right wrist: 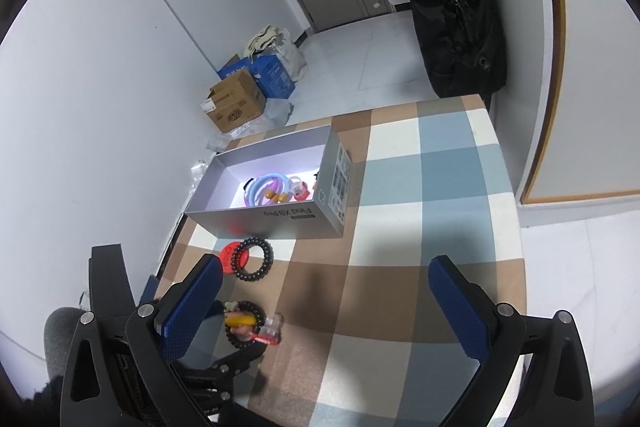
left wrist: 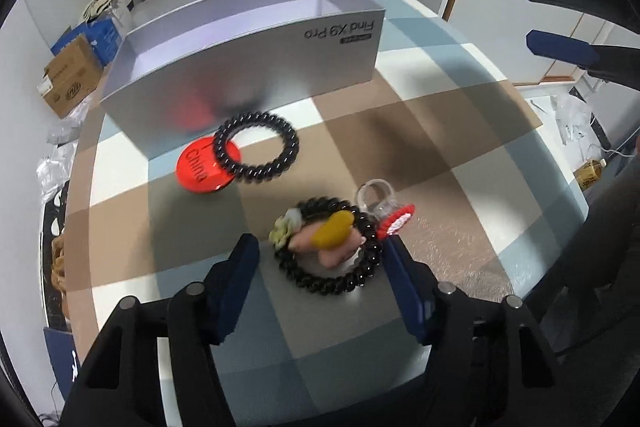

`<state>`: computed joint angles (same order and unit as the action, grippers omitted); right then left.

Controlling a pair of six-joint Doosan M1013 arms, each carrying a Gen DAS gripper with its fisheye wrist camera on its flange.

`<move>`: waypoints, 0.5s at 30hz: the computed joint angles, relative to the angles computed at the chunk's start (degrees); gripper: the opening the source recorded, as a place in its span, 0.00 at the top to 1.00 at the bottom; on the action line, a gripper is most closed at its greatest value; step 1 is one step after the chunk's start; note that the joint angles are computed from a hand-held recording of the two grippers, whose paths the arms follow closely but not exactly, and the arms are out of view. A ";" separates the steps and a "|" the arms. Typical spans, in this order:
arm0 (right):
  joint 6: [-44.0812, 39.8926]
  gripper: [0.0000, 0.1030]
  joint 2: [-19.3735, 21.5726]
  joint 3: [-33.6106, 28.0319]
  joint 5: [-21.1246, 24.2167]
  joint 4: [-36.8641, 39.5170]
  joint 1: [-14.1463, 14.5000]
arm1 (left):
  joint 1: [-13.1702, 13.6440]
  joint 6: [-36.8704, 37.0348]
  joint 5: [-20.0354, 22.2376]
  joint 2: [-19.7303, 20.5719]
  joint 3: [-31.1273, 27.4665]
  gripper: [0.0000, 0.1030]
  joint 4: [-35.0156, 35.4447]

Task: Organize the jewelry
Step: 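Grasp the black bead bracelet with the left gripper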

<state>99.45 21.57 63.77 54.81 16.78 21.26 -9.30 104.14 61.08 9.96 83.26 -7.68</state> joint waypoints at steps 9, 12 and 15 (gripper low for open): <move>-0.55 0.00 0.28 -0.20 0.97 -0.08 0.29 | 1.65 0.62 3.30 0.94 -1.71 0.59 -6.19; -0.25 0.00 0.48 -0.39 1.30 0.10 0.28 | 3.29 -0.26 5.16 1.67 -2.90 0.59 -10.27; -0.50 0.00 0.68 -0.65 1.63 0.04 0.43 | 4.55 -0.63 5.69 1.54 -3.32 0.59 -13.66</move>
